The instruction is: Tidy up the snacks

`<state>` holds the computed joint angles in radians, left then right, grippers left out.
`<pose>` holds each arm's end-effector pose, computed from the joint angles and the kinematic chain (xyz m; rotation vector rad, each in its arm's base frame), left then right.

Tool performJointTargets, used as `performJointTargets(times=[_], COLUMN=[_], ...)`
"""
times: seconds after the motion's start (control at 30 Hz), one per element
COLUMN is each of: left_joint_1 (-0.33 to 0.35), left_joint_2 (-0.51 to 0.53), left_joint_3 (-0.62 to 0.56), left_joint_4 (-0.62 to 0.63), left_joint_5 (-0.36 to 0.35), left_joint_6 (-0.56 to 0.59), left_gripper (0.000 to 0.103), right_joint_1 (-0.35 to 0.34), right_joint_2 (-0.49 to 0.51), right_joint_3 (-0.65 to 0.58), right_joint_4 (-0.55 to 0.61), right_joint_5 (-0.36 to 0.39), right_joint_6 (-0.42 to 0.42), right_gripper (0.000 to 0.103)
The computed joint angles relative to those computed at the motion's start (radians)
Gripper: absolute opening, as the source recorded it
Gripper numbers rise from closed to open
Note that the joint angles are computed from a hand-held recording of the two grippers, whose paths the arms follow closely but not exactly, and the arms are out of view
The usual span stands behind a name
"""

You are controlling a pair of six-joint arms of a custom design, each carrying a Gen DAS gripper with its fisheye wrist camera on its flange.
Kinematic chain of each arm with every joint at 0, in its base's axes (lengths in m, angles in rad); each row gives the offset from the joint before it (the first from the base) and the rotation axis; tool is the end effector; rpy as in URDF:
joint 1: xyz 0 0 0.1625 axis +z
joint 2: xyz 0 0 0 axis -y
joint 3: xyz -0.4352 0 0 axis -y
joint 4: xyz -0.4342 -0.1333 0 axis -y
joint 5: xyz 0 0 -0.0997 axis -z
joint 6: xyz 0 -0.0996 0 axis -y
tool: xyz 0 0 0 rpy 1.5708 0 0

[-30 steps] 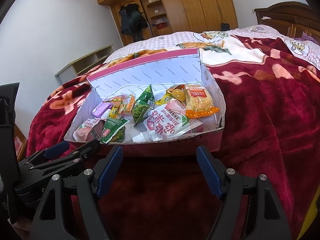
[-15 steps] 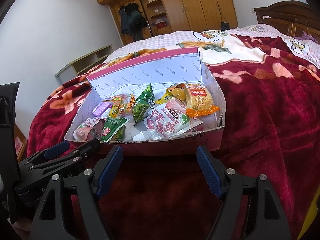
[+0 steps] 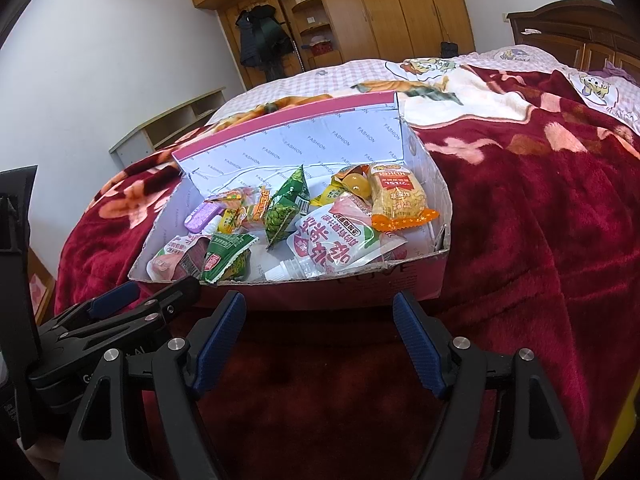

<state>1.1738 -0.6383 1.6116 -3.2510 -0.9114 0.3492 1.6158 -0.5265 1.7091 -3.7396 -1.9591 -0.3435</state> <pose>-0.0995 -0.7398 0.0677 0.5831 2.3074 -0.8902 0.1257 -0.6675 0.0116 0.2117 -2.3728 1.1897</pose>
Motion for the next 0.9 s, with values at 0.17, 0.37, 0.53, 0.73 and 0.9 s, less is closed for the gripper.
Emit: performJointTargets(times=[0.17, 0.37, 0.53, 0.73, 0.9], left_joint_1=[0.000, 0.000, 0.001, 0.000, 0.002], left_joint_2=[0.000, 0.000, -0.001, 0.000, -0.001], left_joint_3=[0.000, 0.000, 0.000, 0.002, -0.001], left_joint_4=[0.004, 0.002, 0.005, 0.005, 0.007], left_joint_5=[0.000, 0.001, -0.002, -0.002, -0.003], left_joint_6=[-0.002, -0.001, -0.004, -0.011, -0.008], left_gripper=[0.088, 0.088, 0.088, 0.088, 0.088], right_joint_1=[0.000, 0.001, 0.001, 0.000, 0.000], right_joint_2=[0.000, -0.002, 0.000, 0.003, 0.002], right_joint_3=[0.000, 0.001, 0.001, 0.001, 0.002], right_joint_4=[0.000, 0.002, 0.001, 0.000, 0.002], right_joint_5=[-0.001, 0.000, -0.003, -0.004, -0.004], right_joint_6=[-0.001, 0.002, 0.002, 0.003, 0.005], right_gripper=[0.078, 0.078, 0.078, 0.078, 0.078])
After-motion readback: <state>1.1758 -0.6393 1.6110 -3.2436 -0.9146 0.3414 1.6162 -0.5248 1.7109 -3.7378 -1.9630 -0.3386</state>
